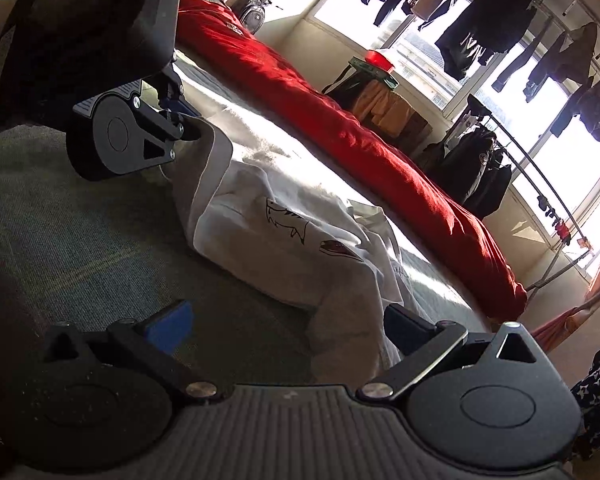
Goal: Fold clothes
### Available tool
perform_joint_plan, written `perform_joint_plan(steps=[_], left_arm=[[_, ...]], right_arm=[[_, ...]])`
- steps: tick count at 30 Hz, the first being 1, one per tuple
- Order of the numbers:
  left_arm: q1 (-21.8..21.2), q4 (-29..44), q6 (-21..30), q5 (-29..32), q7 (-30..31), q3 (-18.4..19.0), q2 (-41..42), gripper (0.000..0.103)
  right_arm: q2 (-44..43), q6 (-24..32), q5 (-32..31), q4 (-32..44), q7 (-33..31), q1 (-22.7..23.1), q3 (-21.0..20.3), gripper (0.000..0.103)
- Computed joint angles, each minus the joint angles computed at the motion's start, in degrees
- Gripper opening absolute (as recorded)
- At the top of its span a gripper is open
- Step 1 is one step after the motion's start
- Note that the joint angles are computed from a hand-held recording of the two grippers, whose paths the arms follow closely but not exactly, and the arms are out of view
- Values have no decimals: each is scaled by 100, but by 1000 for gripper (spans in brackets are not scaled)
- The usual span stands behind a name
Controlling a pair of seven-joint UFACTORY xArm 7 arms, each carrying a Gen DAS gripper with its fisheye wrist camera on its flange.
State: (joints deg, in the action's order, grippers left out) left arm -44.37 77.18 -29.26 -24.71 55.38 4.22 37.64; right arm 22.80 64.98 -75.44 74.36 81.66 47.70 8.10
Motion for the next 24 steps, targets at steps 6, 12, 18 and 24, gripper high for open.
perform_joint_plan(steps=[6, 12, 18, 24], left_arm=[[733, -413, -108, 761, -616, -523, -429, 5], [1087, -535, -127, 1277, -1072, -697, -539, 5], [1461, -585, -170, 1877, -1575, -892, -570, 6], [1612, -926, -367, 2237, -1764, -937, -815, 5]], right_arm=[[351, -472, -217, 437, -441, -94, -124, 91], [873, -747, -190, 1083, -1105, -107, -447, 84], [1287, -935, 251, 1557, -1728, -104, -692, 46], [963, -807, 253, 1200, -1468, 131, -786, 12]])
